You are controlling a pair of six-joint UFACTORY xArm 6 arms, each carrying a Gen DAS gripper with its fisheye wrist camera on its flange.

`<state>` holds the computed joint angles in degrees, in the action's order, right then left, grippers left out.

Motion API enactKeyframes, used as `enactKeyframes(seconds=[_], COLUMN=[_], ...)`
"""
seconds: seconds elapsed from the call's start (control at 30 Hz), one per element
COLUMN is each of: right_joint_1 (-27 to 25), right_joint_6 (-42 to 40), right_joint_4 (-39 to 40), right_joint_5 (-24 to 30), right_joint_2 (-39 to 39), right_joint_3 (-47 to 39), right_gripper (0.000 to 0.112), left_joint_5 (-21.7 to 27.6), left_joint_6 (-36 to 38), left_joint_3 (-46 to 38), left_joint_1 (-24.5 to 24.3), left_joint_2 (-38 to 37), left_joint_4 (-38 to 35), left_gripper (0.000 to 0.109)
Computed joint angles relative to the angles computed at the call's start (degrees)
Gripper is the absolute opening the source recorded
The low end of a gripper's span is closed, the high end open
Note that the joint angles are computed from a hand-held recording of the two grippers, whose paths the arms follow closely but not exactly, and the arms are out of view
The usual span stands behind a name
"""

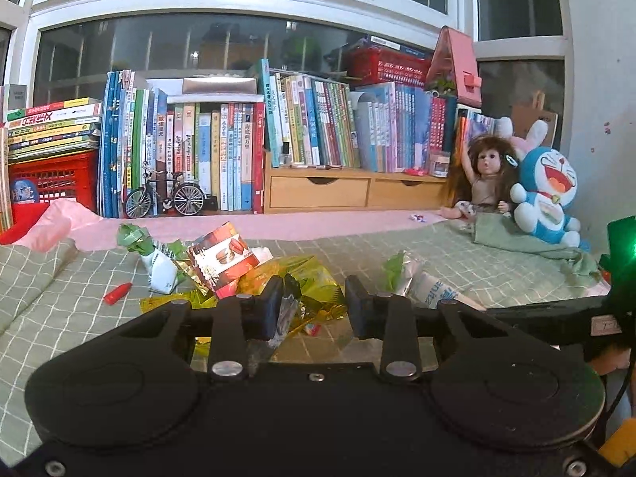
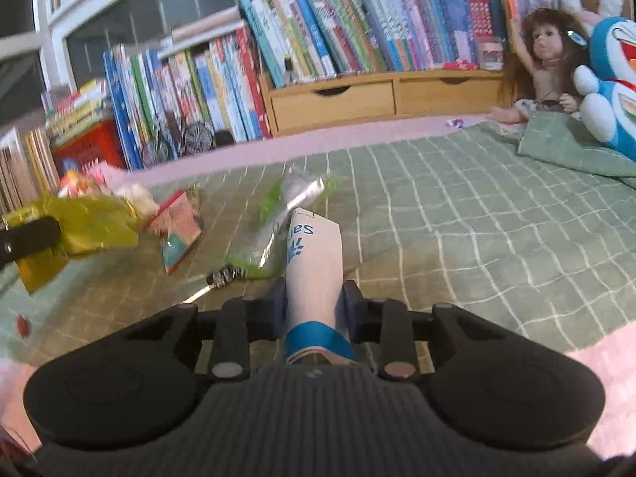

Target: Collect trash

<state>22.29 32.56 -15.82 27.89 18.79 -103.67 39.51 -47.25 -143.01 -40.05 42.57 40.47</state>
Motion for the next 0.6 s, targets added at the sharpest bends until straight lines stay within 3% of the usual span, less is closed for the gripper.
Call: enactKeyframes(seconds=[0.33,0.5,0.6], right_joint_1=[-0.7,-0.5,-0.5], right_joint_6=[4.7,6.4,7.3], right_joint_4=[-0.5,-0.7,-0.9], right_joint_5=[-8.0,-8.9,-8.7], right_joint_2=[-7.3,-9.8,-10.6], right_joint_3=[11.1,14.8,15.8], right_gripper=[0.033,0.033,0.033], left_joint_5=[-3.9,-5.4,-7.1], left_joint_6=[-3.4,-6.8,-7.4], left_joint_3=[6.5,6.1,5.5], left_joint_1=[-0.9,-1.6,-1.3], left_joint_2=[-3.2,-2.8,-2.7], left_joint_4=[2.3,9.0,8.3], left_gripper=[0.031,0.03,0.029])
